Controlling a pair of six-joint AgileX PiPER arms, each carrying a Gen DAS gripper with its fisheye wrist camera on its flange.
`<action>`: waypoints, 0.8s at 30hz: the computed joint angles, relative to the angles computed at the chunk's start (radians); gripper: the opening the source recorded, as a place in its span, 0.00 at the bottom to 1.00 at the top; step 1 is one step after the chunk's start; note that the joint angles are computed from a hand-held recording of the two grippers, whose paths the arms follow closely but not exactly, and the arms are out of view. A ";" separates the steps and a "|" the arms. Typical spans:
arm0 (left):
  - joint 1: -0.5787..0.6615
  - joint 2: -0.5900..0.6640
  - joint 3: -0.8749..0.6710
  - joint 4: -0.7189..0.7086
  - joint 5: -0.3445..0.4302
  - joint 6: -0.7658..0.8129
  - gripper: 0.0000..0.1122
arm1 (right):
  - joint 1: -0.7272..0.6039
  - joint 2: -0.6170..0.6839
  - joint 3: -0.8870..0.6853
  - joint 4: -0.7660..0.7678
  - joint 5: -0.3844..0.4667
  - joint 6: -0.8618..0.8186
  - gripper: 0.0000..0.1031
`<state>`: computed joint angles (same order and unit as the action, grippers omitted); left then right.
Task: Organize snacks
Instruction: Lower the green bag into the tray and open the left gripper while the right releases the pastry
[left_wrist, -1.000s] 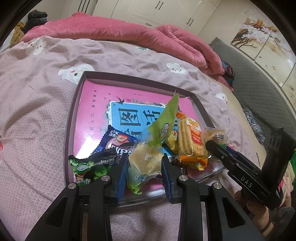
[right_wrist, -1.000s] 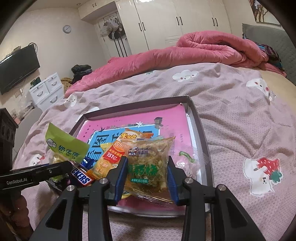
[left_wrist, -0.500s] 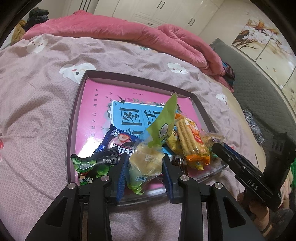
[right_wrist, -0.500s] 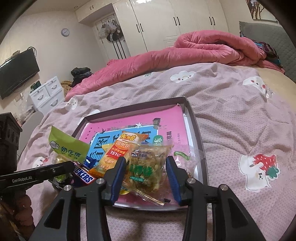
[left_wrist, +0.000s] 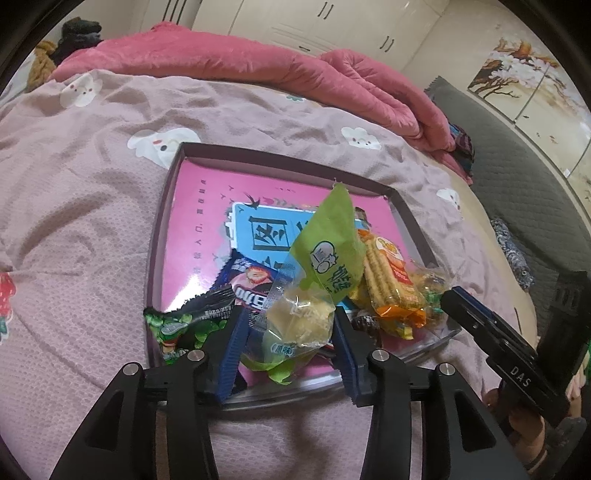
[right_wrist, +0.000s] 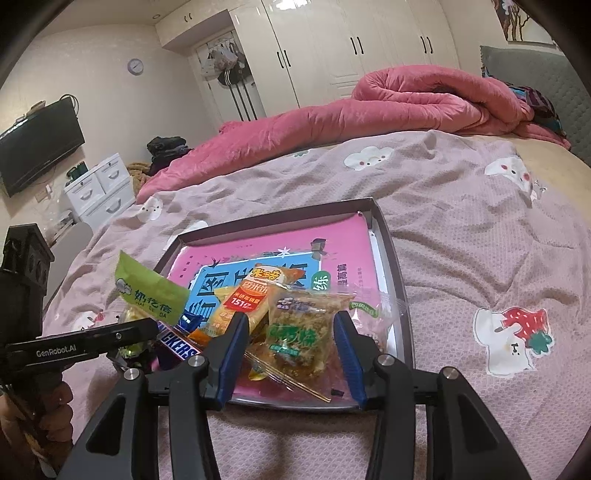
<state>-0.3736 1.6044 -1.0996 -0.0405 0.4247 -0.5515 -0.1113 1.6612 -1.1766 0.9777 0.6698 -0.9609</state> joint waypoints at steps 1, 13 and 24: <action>0.002 -0.002 0.002 0.001 0.002 0.000 0.44 | 0.000 -0.001 0.000 -0.002 0.000 0.003 0.46; -0.016 -0.015 0.022 0.045 0.016 -0.018 0.45 | -0.009 0.002 -0.003 0.004 0.009 0.007 0.46; -0.031 -0.058 0.025 0.113 0.037 -0.088 0.51 | -0.027 -0.023 0.007 0.032 0.022 -0.010 0.50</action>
